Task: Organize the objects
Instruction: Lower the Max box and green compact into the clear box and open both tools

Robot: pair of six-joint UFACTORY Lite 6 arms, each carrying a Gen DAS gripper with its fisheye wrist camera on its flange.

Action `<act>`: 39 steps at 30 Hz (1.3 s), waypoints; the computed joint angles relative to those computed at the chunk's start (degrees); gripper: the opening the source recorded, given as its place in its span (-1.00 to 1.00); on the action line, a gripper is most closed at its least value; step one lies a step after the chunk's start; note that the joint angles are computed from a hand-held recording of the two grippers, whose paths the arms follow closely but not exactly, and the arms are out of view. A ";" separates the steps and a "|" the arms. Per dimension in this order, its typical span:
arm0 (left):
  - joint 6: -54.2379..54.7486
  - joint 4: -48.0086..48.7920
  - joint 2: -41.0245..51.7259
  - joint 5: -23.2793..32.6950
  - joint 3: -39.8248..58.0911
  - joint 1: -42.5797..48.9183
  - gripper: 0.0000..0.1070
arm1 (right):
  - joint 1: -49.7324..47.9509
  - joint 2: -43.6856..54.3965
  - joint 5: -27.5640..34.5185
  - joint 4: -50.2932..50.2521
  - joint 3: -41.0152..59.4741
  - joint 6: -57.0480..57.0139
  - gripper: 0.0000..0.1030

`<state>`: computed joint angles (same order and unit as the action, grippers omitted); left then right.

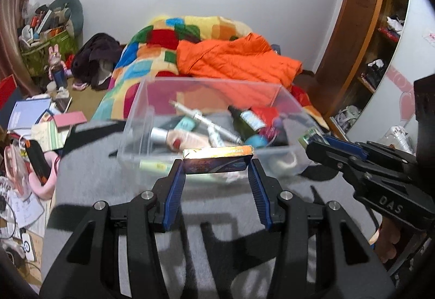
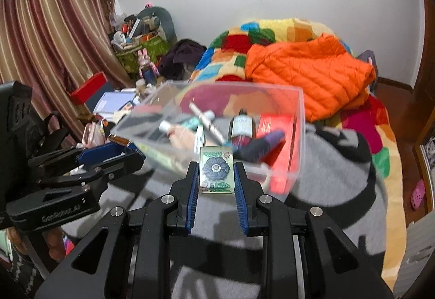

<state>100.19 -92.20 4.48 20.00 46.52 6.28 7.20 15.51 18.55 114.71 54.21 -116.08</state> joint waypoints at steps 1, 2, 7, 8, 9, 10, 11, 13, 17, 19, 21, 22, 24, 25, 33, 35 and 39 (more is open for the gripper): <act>-0.48 0.38 0.35 -0.21 0.93 -0.19 -0.11 | -0.09 0.51 -0.06 -0.65 1.04 0.91 -0.57; -0.59 0.43 0.65 -0.39 1.60 -0.36 -0.11 | -0.31 1.35 -0.03 -2.30 2.56 2.83 -0.57; -3.67 3.64 5.20 0.06 7.41 -0.74 -0.11 | -0.03 6.91 -1.81 -7.27 9.80 8.92 -0.57; -4.90 4.78 6.78 0.28 8.97 -0.81 -0.11 | 0.20 8.41 -2.37 -8.34 11.36 10.14 -0.57; -5.46 5.16 7.87 0.11 9.99 -1.09 -0.11 | 0.46 10.55 -2.87 -11.45 13.64 13.47 -0.57; -6.86 6.45 9.76 -0.32 11.85 -1.35 -0.11 | 0.66 11.78 -3.06 -13.16 14.90 15.30 -0.57; -7.39 6.84 11.08 -0.74 13.00 -1.47 -0.11 | 0.93 13.71 -3.35 -16.24 16.95 18.53 -0.57; -9.54 8.75 14.18 -1.25 15.98 -1.74 -0.11 | 1.46 16.10 -4.10 -18.89 19.34 21.34 -0.57; -13.49 12.69 18.84 -1.44 19.77 -1.86 -0.11 | 2.08 20.13 -3.92 -26.29 23.62 28.81 -0.57; -14.76 13.78 20.21 -1.19 20.66 -1.74 -0.11 | 2.51 21.38 -3.76 -30.53 25.02 32.70 -0.56; -12.72 12.01 19.85 -1.42 20.02 -1.74 -0.11 | 2.51 21.75 -2.89 -32.61 25.30 34.29 -0.56; -12.39 11.88 19.52 -1.15 19.74 -1.62 -0.11 | 2.40 21.55 -2.39 -32.40 25.02 33.86 -0.55; -11.65 11.32 18.53 -0.76 18.97 -1.41 -0.11 | 2.47 20.58 -2.74 -30.35 23.95 31.54 -0.55; -11.26 11.07 18.03 -0.70 18.63 -1.33 -0.11 | 2.44 19.93 -2.88 -29.28 23.36 30.32 -0.55; -6.60 8.18 10.28 1.22 12.61 0.01 -0.05 | 1.59 10.72 -2.59 -19.56 15.17 19.43 -0.55; -4.66 7.18 7.63 2.13 10.37 0.55 0.06 | 1.61 7.62 -2.98 -16.62 12.27 15.77 -0.55; 1.89 2.76 1.16 2.69 4.40 1.25 0.26 | 1.35 1.48 -3.23 -9.83 5.94 7.86 -0.43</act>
<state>102.08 -89.44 5.64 22.69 50.93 7.53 8.55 16.99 15.32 104.88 60.15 -108.21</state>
